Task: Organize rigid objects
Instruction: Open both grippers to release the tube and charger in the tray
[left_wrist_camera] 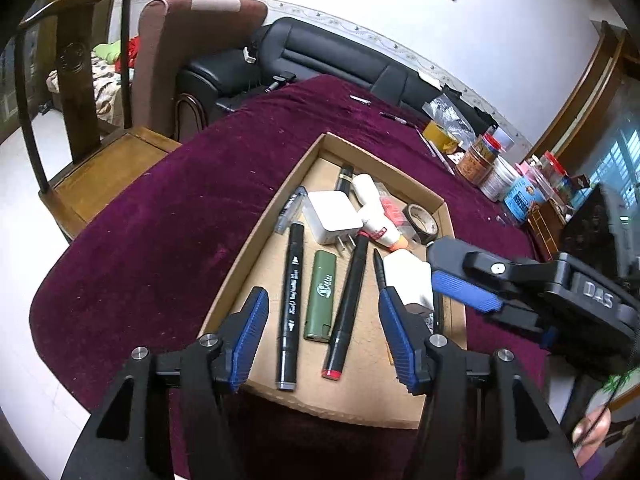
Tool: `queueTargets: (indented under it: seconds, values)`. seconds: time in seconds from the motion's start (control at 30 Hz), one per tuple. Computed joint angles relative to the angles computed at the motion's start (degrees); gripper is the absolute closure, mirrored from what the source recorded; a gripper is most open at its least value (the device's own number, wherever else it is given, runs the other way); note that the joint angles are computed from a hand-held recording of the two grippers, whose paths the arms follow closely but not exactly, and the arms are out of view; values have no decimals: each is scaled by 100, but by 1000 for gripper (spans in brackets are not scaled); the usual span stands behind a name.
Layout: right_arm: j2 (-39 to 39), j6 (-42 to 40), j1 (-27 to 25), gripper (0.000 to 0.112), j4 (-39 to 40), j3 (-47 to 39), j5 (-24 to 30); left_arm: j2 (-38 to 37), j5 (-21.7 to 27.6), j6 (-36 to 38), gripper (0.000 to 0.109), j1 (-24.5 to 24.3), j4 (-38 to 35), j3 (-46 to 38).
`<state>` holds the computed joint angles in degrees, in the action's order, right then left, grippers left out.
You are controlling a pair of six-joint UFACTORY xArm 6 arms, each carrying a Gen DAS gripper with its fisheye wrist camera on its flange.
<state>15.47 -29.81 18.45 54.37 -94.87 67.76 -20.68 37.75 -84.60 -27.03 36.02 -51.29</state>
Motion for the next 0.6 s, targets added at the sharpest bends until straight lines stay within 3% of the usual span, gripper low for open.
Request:
queueTargets:
  seconds: [0.1,0.2,0.23,0.33,0.43,0.5,0.6]
  values:
    - [484,265,14,54,-170,-520,442,-97,83,-40,57,3,15,69]
    - [230,583,198,54,-998,-123,-543,-191,128,-111,57,25,48,154]
    - [193,600,203,52,-1129,-60,-649,-232,86,-167,57,51,77,208]
    - [222,333,-42,52,-394,-126,30,-311,35,-329,57,109,168,296]
    - [22,-15,-75,52,-123,69,254,-405,110,-626,57,135,399,369]
    - [82,81,8,52,-328,-39,448,-443,352,-791,57,75,576,341]
    - [4,532,376,52,-1259,103,-83,-484,827,-969,49,-110,893,259]
